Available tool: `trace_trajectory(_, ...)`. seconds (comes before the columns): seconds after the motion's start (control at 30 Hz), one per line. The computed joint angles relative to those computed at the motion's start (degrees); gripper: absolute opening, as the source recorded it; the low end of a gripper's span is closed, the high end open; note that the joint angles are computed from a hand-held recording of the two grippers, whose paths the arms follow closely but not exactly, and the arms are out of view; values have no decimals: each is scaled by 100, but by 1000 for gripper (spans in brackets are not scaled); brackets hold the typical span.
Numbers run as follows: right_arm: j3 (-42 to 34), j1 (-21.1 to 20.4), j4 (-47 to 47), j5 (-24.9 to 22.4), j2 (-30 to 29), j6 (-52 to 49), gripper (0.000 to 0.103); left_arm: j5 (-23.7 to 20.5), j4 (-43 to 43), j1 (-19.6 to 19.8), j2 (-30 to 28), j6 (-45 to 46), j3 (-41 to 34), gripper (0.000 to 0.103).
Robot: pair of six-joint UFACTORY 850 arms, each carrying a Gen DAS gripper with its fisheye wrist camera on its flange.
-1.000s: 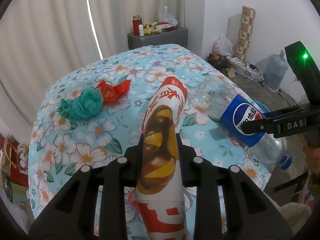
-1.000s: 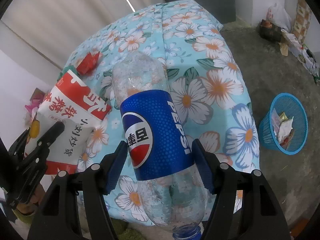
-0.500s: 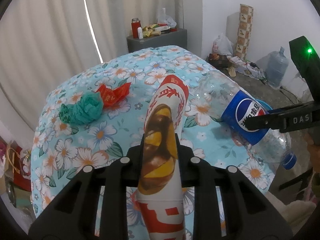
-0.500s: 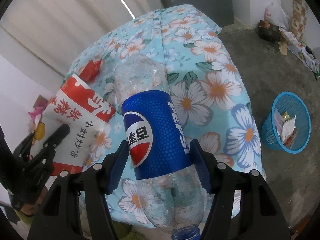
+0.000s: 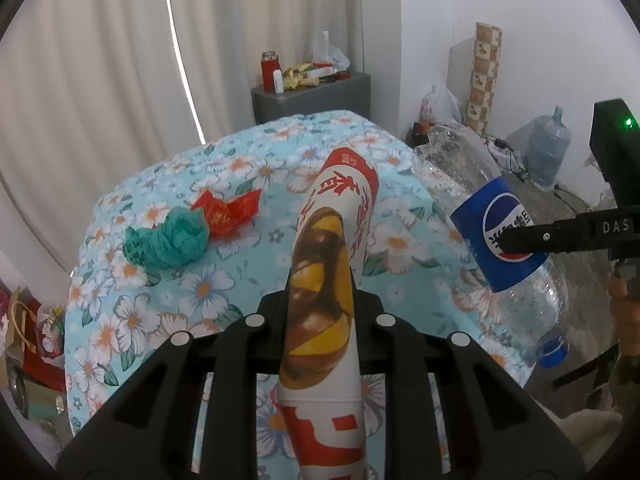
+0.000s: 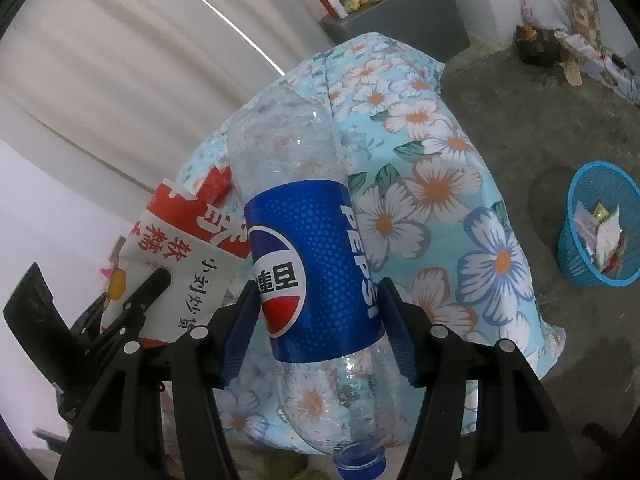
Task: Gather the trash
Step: 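Lift snack bag and Pepsi bottle and carry them over the wastebasket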
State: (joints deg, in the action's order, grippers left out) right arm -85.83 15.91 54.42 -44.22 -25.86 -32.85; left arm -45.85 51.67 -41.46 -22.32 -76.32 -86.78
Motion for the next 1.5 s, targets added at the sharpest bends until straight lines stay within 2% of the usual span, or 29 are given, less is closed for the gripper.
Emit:
trace_trajectory(0.6, 389, -369, 1033, -272, 193, -836, 57, -428, 154, -174, -396, 213, -753, 18)
trace_trajectory(1.07, 704, -769, 1627, -437, 412, -1334, 57, -556, 73, -292, -939, 850, -1640, 18)
trace_trajectory(1.3, 1041, -1100, 2058, -530, 618, -1626, 57, -445, -190, -330, -1480, 1536, -2534, 18)
trace_trajectory(1.5, 1339, -1575, 2442, -448, 817, -1732, 57, -255, -1098, -293, -2417, 2725, -4099, 18)
